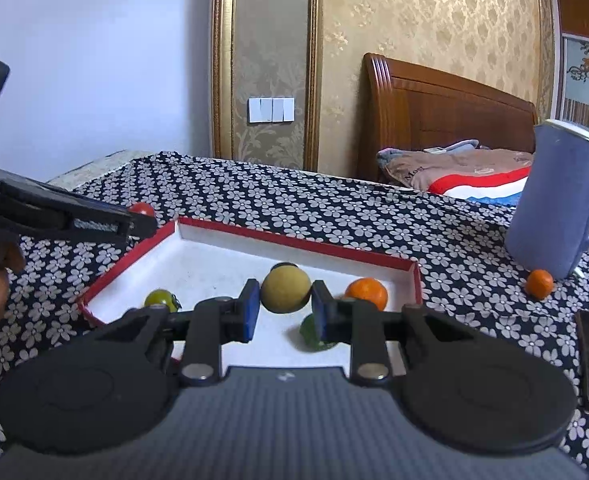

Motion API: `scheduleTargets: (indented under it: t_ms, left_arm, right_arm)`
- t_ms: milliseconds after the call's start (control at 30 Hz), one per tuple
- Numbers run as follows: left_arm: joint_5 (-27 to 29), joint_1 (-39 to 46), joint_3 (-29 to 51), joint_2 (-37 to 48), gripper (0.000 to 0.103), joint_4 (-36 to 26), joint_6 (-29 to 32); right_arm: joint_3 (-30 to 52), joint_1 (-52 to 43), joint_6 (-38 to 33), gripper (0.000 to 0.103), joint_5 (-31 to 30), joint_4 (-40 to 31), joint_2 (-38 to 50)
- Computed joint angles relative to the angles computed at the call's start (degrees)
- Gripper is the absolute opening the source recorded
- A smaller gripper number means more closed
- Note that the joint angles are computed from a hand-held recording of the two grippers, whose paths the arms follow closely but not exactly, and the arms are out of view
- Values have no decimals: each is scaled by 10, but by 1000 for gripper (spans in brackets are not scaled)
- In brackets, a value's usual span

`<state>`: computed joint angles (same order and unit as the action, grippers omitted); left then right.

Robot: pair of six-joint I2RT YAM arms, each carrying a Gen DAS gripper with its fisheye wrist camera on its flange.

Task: Organize fruits
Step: 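Lift the cherry tomato and yellow fruit and carry both over the tray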

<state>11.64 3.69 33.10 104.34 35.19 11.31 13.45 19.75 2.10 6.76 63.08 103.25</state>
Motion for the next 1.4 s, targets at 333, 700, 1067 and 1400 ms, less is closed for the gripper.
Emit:
scheduleTargets:
  t_ms: [333,700,1067,1400]
  left_arm:
    - [-33,-20,57,55,23,-6,-3]
    - [-78,-44,142,133,23,-35,-12]
    - [-114,-65,197,186,23,-54,-19]
    - [-125,-69,241,222,23,-69,-26]
  right_arm:
    - [37,-20,-3,26,-19,-24,16]
    - [101,-52,0,26,-33,-64,49]
    - [176,-76,5,26,-41,-105,96]
    - [251,-86,19,26,-38,-139,159]
